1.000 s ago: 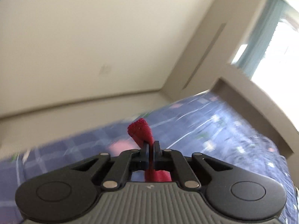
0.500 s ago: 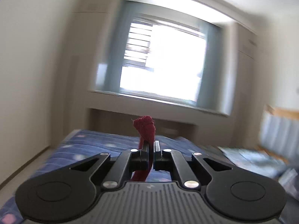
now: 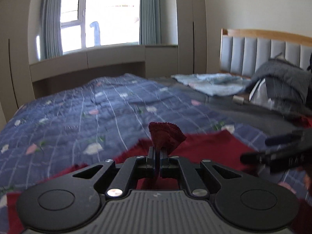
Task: Fold small clothes
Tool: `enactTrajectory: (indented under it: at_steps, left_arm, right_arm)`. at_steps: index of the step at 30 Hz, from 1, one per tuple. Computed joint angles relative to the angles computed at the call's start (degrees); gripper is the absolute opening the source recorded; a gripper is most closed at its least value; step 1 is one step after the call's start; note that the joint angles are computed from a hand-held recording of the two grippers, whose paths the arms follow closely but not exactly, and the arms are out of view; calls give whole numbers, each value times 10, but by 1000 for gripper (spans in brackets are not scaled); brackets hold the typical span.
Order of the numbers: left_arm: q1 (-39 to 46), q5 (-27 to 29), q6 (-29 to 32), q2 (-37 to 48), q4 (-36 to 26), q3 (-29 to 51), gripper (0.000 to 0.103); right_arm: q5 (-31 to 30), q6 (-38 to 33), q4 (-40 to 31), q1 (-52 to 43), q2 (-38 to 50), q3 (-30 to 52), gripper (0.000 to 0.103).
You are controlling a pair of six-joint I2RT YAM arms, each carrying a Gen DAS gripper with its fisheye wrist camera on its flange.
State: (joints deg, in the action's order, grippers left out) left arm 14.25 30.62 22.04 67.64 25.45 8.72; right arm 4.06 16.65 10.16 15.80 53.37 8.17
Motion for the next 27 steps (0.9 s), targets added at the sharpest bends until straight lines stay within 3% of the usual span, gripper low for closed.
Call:
enactTrajectory:
  at_steps: [7,9,11,13,18,20,22,25,27]
  left_arm:
    - [-22,-15,20,-77,-124,13,5]
    - [-13,-3,31,-65,-153,24,13]
    - [-5,7,36,-62,-173,24,46]
    - [20,22,48,-73,-219,33,62]
    - [140,73,117,-105,-370,77,80]
    - [210,94,155,-97,-430,109,88]
    - [283,114,188,-60,-476,154,91]
    - [370,118,190,20,-486,224,95]
    - [399,95,151,88,-443,271,96]
  right_arm:
    - [-87,24,21,-45,7,-2,97]
    - [-112,38,34,-52,27,6,97]
    - [-127,47,40,-52,46,16,96]
    - [-131,55,48,-42,67,27,93]
    - [-121,75,88,6,147,57,83]
    - [-109,85,100,27,184,75,78]
    - [-99,91,112,44,220,92,72]
    - [-74,94,113,72,257,116,59]
    - [-58,97,111,87,274,129,51]
